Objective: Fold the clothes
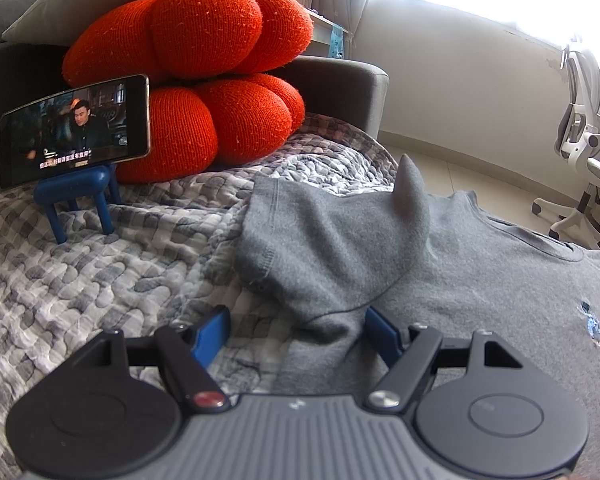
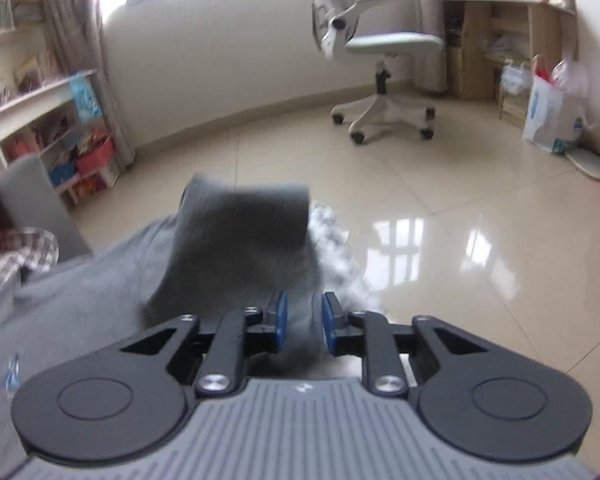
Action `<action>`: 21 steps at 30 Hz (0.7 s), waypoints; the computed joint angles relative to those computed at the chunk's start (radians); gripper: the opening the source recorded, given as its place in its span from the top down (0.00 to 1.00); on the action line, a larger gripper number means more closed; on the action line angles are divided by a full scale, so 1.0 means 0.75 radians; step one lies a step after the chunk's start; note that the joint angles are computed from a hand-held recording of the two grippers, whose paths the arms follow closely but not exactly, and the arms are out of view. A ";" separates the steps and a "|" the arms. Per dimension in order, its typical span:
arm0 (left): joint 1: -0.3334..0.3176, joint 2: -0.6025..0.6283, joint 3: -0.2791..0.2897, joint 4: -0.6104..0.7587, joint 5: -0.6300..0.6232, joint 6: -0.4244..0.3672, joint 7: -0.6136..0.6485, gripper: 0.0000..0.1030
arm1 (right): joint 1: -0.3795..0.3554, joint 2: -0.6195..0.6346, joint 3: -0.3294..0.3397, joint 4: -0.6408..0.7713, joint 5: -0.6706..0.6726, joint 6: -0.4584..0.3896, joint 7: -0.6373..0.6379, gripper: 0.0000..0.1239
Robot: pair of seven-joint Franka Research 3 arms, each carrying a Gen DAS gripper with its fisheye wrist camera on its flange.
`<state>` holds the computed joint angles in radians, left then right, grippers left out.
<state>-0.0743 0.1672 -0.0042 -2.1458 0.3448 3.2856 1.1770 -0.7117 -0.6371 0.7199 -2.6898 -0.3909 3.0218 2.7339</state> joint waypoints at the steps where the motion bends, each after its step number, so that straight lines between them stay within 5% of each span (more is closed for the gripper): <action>1: -0.008 0.000 0.008 0.000 0.001 0.000 -0.001 0.26 | -0.001 0.017 -0.014 0.012 -0.004 0.013 -0.013 0.68; 3: -0.024 0.000 0.025 0.000 0.003 0.001 -0.004 0.26 | 0.015 0.087 -0.059 0.037 -0.001 0.069 -0.061 0.46; 6: -0.032 0.000 0.033 0.000 0.005 0.002 -0.006 0.26 | -0.038 0.174 -0.053 0.082 -0.008 0.113 -0.142 0.45; 9: -0.051 0.002 0.053 0.000 0.008 0.003 -0.009 0.26 | -0.203 0.237 0.056 0.136 -0.011 0.154 -0.129 0.45; 11: -0.048 0.002 0.051 0.000 0.008 0.005 -0.008 0.26 | -0.200 0.299 0.038 0.144 0.017 0.209 -0.172 0.45; 13: -0.046 0.003 0.048 0.002 0.007 0.002 -0.007 0.26 | -0.127 0.352 -0.022 0.162 0.026 0.197 -0.274 0.56; 14: -0.035 0.003 0.037 0.003 0.007 0.002 -0.006 0.26 | -0.122 0.350 -0.013 0.179 0.013 0.140 -0.326 0.92; 15: -0.053 0.002 0.055 0.001 0.008 0.002 -0.009 0.26 | -0.148 0.329 0.026 0.195 -0.018 0.073 -0.325 0.98; 18: -0.081 0.001 0.084 0.000 0.011 0.004 -0.014 0.26 | -0.192 0.174 0.088 0.152 -0.045 -0.002 -0.149 0.98; 21: -0.071 0.002 0.075 -0.001 0.011 0.006 -0.013 0.26 | -0.128 0.080 0.038 0.087 -0.009 -0.036 -0.013 0.99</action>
<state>-0.1279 0.1686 0.0523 -2.1463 0.3529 3.2903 1.1675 -0.8080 -0.5773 0.7485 -2.6244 -0.3976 2.9950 2.7241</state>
